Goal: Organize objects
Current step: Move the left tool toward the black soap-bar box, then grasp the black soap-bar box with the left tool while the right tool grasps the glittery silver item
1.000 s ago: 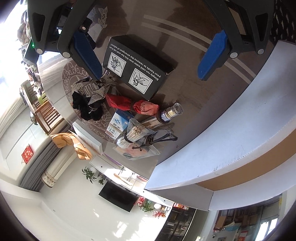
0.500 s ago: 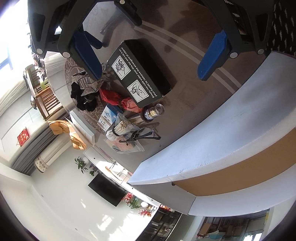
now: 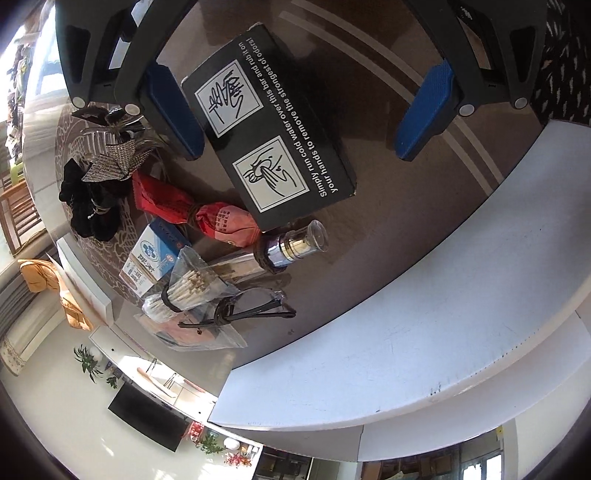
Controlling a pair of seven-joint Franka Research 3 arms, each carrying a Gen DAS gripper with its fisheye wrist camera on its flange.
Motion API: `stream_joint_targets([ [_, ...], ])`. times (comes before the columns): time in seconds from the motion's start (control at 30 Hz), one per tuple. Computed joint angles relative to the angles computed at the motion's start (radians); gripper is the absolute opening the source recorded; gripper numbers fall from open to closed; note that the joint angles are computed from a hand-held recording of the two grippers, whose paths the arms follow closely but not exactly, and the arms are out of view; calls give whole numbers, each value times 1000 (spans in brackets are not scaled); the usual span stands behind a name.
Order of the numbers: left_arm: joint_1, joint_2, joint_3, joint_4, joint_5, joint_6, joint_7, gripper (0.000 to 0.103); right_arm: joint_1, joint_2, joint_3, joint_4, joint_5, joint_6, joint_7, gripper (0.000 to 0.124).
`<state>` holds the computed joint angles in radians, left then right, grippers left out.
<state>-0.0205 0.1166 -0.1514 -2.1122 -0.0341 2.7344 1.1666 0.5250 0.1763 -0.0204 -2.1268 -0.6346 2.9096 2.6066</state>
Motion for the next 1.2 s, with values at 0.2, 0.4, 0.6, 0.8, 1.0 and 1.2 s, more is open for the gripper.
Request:
stream_joint_targets([
  [0.2,36,-41,14,-32,-59,-35,130,103,-16,-34,-12,-44,-9,21,72,103],
  [0.4,53,-6,12,44,-220,-159,178,103,-35,-41,-3,-51,-48,13,111,103],
  [0.6,-24,34,14,81,-1,-151,-30,103,-38,-49,-1,-58,-127,23,189,103],
  [0.8,-28,38,9,79,132,-137,-85,103,-64,-66,6,-86,-153,64,255,103],
  [1.0,18,10,2,62,48,-193,157,103,-81,-77,27,-95,-85,31,183,103],
  [1.2,23,-7,25,35,138,-191,206,103,-96,-80,51,-84,-45,-47,118,103],
])
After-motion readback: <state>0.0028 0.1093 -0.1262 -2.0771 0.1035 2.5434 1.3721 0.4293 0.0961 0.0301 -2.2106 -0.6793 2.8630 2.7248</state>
